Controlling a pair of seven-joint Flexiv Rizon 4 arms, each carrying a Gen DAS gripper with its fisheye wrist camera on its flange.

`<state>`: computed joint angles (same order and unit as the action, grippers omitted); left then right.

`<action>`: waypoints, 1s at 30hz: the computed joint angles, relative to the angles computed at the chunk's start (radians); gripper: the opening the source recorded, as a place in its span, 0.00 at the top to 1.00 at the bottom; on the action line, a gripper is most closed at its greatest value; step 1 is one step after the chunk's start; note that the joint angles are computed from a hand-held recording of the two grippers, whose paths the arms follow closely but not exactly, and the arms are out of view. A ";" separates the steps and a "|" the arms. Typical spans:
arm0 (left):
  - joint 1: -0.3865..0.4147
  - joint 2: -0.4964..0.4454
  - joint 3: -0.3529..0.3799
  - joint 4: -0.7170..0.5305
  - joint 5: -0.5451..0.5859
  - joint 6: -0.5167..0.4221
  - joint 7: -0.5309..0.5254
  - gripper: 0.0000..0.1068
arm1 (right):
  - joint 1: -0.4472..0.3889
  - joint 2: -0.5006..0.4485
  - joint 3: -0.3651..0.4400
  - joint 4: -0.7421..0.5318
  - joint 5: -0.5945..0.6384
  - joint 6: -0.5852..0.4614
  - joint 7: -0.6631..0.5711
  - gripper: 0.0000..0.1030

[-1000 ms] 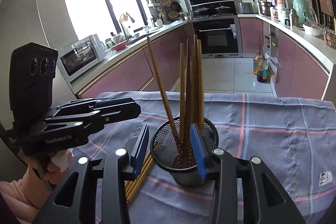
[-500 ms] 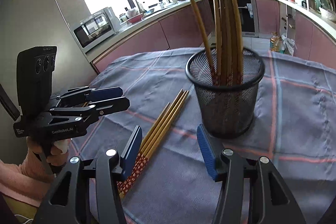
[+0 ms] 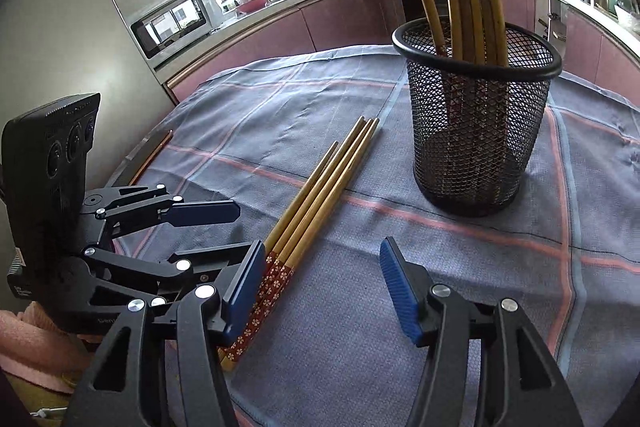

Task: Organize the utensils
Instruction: 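Move both tools back over the loose chopsticks on the cloth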

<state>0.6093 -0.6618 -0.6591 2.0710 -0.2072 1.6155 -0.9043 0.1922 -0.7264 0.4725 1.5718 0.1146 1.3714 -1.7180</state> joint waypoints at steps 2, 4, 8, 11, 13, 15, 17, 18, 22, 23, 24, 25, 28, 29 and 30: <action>-0.010 -0.003 0.009 -0.004 0.001 0.004 -0.001 0.57 | -0.007 0.005 0.000 0.007 0.004 0.000 -0.001 0.43; -0.016 -0.001 0.016 -0.009 0.001 0.001 -0.002 0.57 | 0.000 0.006 -0.010 0.008 0.001 0.001 0.005 0.43; -0.031 0.000 0.032 -0.018 -0.008 -0.004 -0.008 0.57 | 0.012 0.008 -0.023 0.015 -0.011 0.009 0.009 0.43; -0.040 0.002 0.041 -0.019 -0.013 -0.001 -0.009 0.59 | 0.028 0.008 -0.040 0.016 -0.028 0.009 0.019 0.43; -0.077 0.010 0.085 -0.026 -0.013 0.006 -0.020 0.63 | 0.048 0.009 -0.062 0.020 -0.047 0.012 0.032 0.43; -0.089 0.012 0.100 -0.030 -0.014 0.008 -0.024 0.67 | 0.070 0.009 -0.083 0.020 -0.066 0.014 0.052 0.43; -0.071 0.007 0.082 -0.032 -0.018 0.002 -0.019 0.69 | 0.086 0.007 -0.101 0.021 -0.087 0.017 0.067 0.45; -0.062 0.004 0.072 -0.032 -0.020 0.000 -0.017 0.70 | 0.096 0.007 -0.114 0.023 -0.099 0.019 0.077 0.48; -0.034 -0.007 0.043 -0.033 -0.030 -0.006 -0.012 0.72 | 0.125 0.005 -0.151 0.030 -0.146 0.020 0.116 0.54; -0.034 -0.007 0.043 -0.033 -0.030 -0.005 -0.011 0.72 | 0.126 0.005 -0.152 0.031 -0.153 0.022 0.121 0.55; -0.034 -0.008 0.042 -0.033 -0.030 -0.004 -0.011 0.72 | 0.128 0.005 -0.156 0.032 -0.161 0.022 0.127 0.55; -0.034 -0.008 0.042 -0.033 -0.029 -0.004 -0.011 0.72 | 0.134 0.007 -0.166 0.035 -0.170 0.023 0.137 0.55; -0.033 -0.009 0.042 -0.033 -0.030 -0.005 -0.012 0.73 | 0.147 0.014 -0.191 0.038 -0.200 0.008 0.163 0.60; -0.033 -0.009 0.042 -0.036 -0.031 -0.008 -0.012 0.74 | 0.147 0.015 -0.194 0.037 -0.207 -0.002 0.169 0.62; -0.032 -0.010 0.040 -0.037 -0.032 -0.010 -0.012 0.74 | 0.154 0.017 -0.206 0.039 -0.216 -0.008 0.181 0.67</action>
